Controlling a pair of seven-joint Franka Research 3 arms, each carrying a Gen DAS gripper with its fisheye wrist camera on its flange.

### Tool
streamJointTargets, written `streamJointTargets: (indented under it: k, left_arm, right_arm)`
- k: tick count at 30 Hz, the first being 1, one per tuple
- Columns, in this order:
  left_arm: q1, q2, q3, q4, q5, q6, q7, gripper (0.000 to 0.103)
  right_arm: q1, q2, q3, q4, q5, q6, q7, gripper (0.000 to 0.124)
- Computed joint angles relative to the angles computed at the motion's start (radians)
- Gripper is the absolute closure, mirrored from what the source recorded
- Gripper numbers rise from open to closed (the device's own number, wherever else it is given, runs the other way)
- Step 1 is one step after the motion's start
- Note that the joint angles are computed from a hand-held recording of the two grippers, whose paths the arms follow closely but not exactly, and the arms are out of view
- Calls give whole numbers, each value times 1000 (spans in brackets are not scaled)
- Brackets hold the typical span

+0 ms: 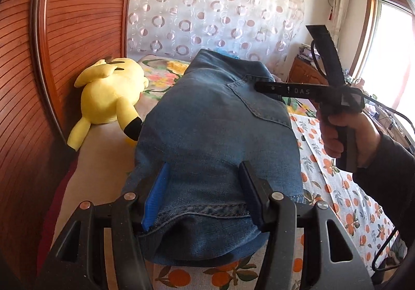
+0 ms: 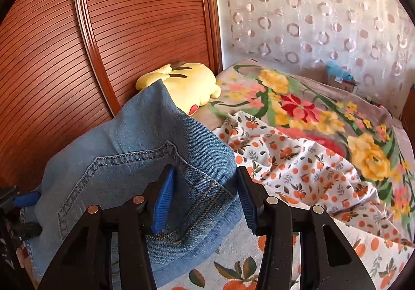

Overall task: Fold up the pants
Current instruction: 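Lower the jeans onto the stack and open both tools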

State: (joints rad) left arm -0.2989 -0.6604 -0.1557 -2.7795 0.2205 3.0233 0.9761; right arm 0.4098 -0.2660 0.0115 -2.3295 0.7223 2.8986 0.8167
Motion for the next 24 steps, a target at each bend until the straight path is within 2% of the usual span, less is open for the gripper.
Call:
streamJointTargets:
  k: [3,9,13,17,23,24]
  left_arm:
    - [12,-4,-14,10,8,-24,-4,46]
    - [59,-39,-80,35,48,-93,-48,46]
    - [72,-58,-113,58,78,-119,-83,46]
    - [86,-57,-144,82,113,-120,-123,46]
    - [63,-19,-153,124,139,-97,-156,46]
    - [56,-7,-153,134,138,-95,-159,41]
  right_arm:
    - [9,-27,-8,-25,26,9,-16,76]
    - [20,-111,-18,-85,31,10,6,76]
    - [25,-184,-30,-140,18,-14,13,76]
    - [18,-279,-40,-210,-12,-39,19,76]
    - [-15,-427,-58,-310,-63,-75,53,76]
    - [-23,-452,-64,-325,-72,-84,60,76]
